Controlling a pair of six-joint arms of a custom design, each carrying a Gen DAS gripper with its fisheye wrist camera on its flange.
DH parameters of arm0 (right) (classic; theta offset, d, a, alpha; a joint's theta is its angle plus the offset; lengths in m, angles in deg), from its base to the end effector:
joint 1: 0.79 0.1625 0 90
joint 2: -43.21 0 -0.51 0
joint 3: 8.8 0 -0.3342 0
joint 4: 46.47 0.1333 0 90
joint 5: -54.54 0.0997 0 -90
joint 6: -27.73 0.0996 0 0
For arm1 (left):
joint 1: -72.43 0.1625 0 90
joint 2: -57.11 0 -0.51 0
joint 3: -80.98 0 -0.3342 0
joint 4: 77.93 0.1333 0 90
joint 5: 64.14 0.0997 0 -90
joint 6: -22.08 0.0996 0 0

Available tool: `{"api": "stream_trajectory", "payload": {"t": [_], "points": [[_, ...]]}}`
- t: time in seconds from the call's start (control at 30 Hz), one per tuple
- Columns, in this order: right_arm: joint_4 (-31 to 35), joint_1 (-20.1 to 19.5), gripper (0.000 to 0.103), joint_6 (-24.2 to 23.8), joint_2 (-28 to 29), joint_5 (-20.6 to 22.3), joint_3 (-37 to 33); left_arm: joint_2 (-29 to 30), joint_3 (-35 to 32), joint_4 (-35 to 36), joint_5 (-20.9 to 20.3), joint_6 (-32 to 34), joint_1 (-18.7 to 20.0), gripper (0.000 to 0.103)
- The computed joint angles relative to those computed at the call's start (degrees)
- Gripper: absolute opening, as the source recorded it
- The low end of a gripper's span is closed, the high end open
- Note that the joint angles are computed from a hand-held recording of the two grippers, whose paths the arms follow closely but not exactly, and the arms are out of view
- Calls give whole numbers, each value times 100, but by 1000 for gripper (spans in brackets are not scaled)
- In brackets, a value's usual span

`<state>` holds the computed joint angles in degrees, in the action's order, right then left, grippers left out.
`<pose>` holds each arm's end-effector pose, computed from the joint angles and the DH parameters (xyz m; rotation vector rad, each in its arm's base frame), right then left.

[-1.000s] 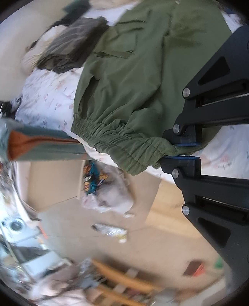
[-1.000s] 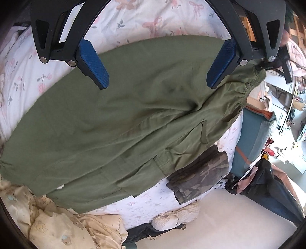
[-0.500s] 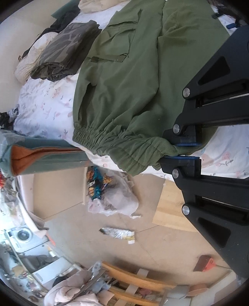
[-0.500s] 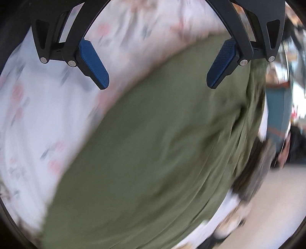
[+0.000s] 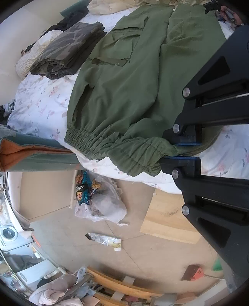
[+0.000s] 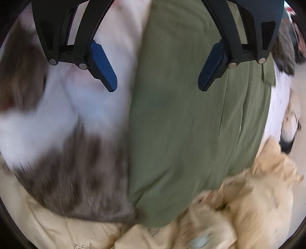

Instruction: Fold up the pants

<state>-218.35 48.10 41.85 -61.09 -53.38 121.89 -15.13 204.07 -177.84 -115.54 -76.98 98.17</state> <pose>-0.1252 -0.2995 0.5366 -1.2840 -2.0267 1.1350 -0.2672 -0.3458 0.2649 -0.3951 2.2519 -0.6627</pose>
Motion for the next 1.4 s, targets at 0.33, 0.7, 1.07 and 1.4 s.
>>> {"api": "stream_trajectory", "payload": {"t": [0.33, 0.7, 1.07, 1.4], "points": [[-488, 320, 0, -340, -114, 177, -182, -43, 82, -448, 23, 249, 275, 5], [-18, 1958, 0, -954, -76, -424, -1340, -778, -187, 310, 70, 200, -33, 5], [-80, 3097, 0, -1770, 1718, -1805, -2828, 87, -954, -438, 688, 2487, 1047, 5], [-1478, 3278, 0, -4542, 4769, -3596, -5204, 1582, -1878, -1916, 1880, 4919, 2399, 6]]}}
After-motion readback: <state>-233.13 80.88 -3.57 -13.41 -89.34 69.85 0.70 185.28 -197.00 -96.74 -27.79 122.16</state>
